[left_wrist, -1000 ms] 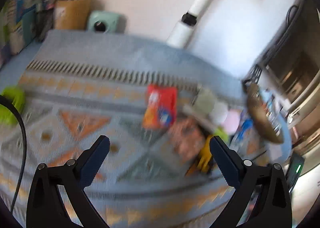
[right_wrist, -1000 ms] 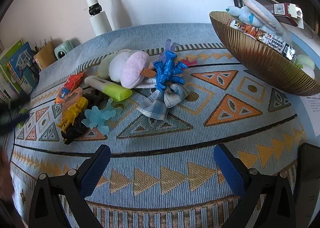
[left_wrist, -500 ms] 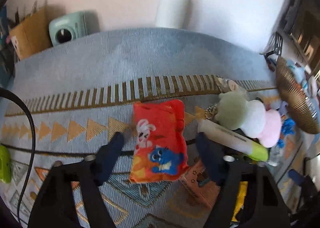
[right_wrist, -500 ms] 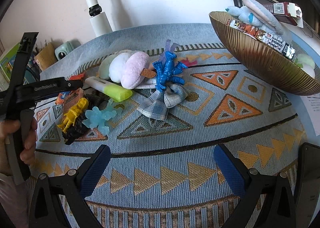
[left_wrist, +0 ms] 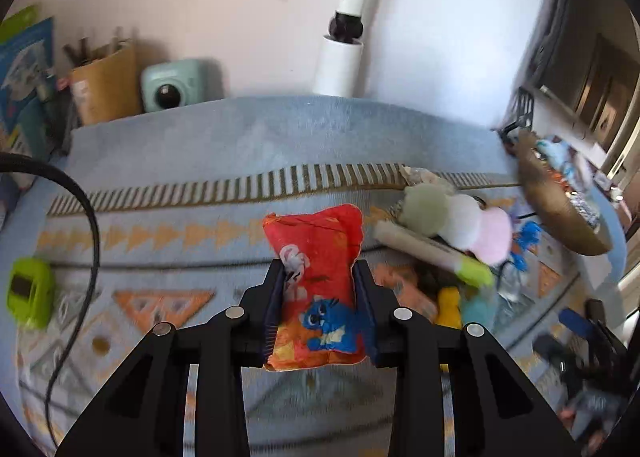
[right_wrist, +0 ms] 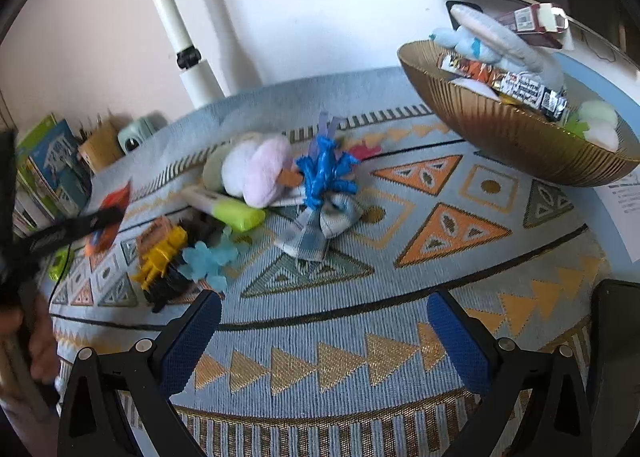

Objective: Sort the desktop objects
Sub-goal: 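Grasp the red-orange snack bag with the left tool, then hold the snack bag with the left tool while the right tool grasps the grey plaid bow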

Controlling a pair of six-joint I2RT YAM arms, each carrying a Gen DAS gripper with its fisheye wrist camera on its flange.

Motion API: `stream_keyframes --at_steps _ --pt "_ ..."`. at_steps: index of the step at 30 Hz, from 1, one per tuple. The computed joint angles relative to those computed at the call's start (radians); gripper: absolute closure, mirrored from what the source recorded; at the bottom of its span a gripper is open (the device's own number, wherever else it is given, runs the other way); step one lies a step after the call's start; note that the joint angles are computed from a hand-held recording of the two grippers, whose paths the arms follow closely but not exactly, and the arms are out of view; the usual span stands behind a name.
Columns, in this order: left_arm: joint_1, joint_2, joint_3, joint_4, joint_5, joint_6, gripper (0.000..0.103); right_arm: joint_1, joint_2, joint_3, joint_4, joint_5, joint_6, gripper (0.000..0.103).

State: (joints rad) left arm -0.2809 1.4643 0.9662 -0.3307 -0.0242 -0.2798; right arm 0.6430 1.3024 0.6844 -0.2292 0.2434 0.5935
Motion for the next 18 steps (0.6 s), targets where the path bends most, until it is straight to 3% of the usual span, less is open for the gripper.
stream_keyframes --at_steps 2,6,10,14,17,18 --pt "0.022 -0.063 -0.083 0.055 0.016 -0.029 0.072 -0.012 -0.014 -0.008 0.012 -0.013 0.007 0.000" --pt "0.084 -0.077 -0.176 0.176 0.094 -0.079 0.072 -0.062 -0.038 0.004 -0.023 -0.063 0.036 0.028" --pt "0.059 -0.024 -0.165 0.178 0.075 -0.088 0.072 -0.120 0.061 0.120 -0.072 -0.140 0.031 0.033" --pt "0.024 -0.048 -0.193 0.208 0.055 -0.074 0.072 -0.087 0.218 0.260 -0.118 -0.045 0.006 0.034" --pt "0.017 -0.064 -0.203 0.221 0.050 -0.070 0.072 -0.095 0.298 0.301 -0.110 -0.056 0.015 0.037" --pt "0.019 -0.066 -0.204 0.222 0.055 -0.071 0.072 -0.074 0.314 0.313 -0.109 0.017 0.007 0.037"
